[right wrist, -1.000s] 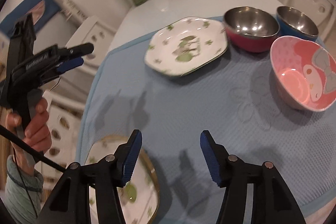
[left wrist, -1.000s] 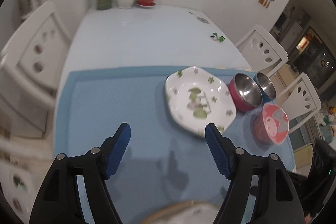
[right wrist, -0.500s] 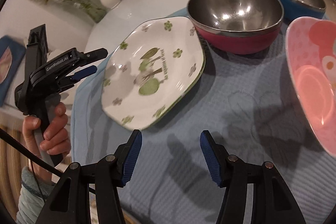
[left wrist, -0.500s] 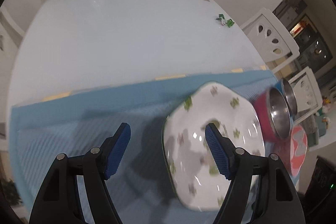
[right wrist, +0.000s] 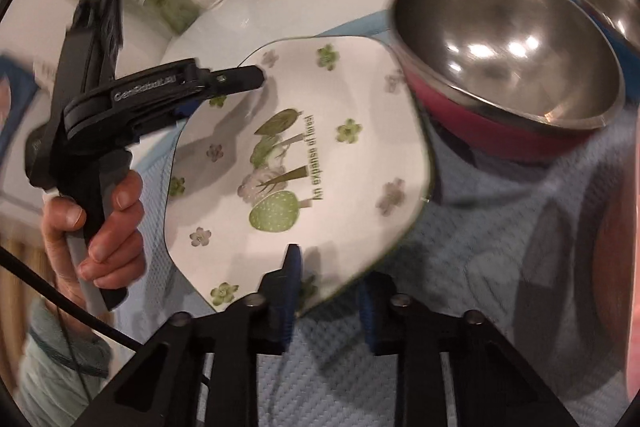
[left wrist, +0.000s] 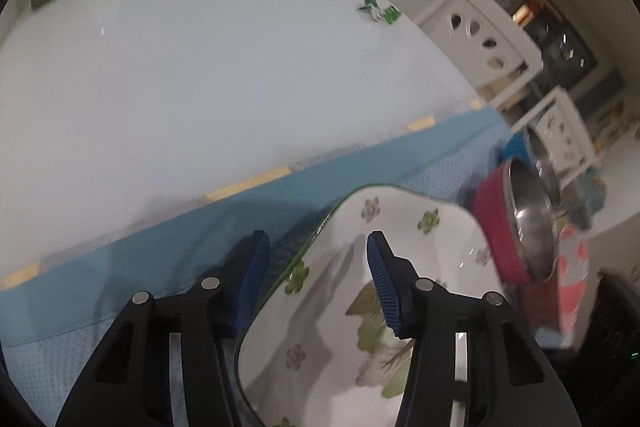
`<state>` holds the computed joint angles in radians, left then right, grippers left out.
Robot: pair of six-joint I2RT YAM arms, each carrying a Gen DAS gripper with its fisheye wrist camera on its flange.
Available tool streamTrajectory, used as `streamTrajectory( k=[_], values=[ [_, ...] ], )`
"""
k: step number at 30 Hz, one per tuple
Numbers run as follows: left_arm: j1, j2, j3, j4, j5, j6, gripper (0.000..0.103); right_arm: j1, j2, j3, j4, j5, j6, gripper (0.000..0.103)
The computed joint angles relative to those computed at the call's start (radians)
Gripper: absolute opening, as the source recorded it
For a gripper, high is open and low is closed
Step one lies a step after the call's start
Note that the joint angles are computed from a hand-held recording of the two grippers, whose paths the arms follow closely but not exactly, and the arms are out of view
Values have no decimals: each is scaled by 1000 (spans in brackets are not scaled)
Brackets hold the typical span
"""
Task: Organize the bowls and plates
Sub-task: 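Grasp the rim of the second green-leaf hexagonal plate with both grippers, then lift the second hexagonal plate and carry it over the plate stack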
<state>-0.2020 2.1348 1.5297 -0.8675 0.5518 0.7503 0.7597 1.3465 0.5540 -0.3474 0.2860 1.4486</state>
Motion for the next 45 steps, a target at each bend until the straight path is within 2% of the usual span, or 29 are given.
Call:
streamTrajectory(
  k=[1,4,9,13,17,20,24,27,32,35,37,39,41,45],
  values=[
    [3,-15,-16,5,-12,3,47,5,27,40,-55,10,-2,25],
    [56,-41,-43,-22,25,23,47,4,64,72,-97,3,-30,27],
    [223,-82,-104,-130,55,147,47,-7,116,139,-132,-18,-243,27],
    [380,-90,-145,-236,32,239,47,-65,155,146,-51,-95,-332,27],
    [465,-128,-223,-265,7,324,47,-67,165,137,14,-74,-335,27],
    [482,-166,-271,-196,-17,280,49,-39,101,40,103,-120,-236,27],
    [463,-108,-208,-157,17,164,49,25,79,42,60,-107,-191,27],
    [414,-53,-149,-124,53,66,49,69,81,29,89,-98,-157,27],
    [345,-43,-137,-62,49,18,52,106,80,-15,180,-76,-51,27],
    [342,-67,-161,-63,42,52,52,129,67,-29,191,-57,2,27],
    [352,-75,-168,-116,50,106,51,118,86,11,149,-65,-28,26],
    [355,-150,-265,-44,11,112,52,100,90,35,101,-75,-44,26],
    [376,-187,-308,-25,-10,128,52,63,77,27,107,-86,-62,26],
    [434,-191,-320,-94,-21,204,52,-42,40,24,94,-127,-163,26]
  ],
)
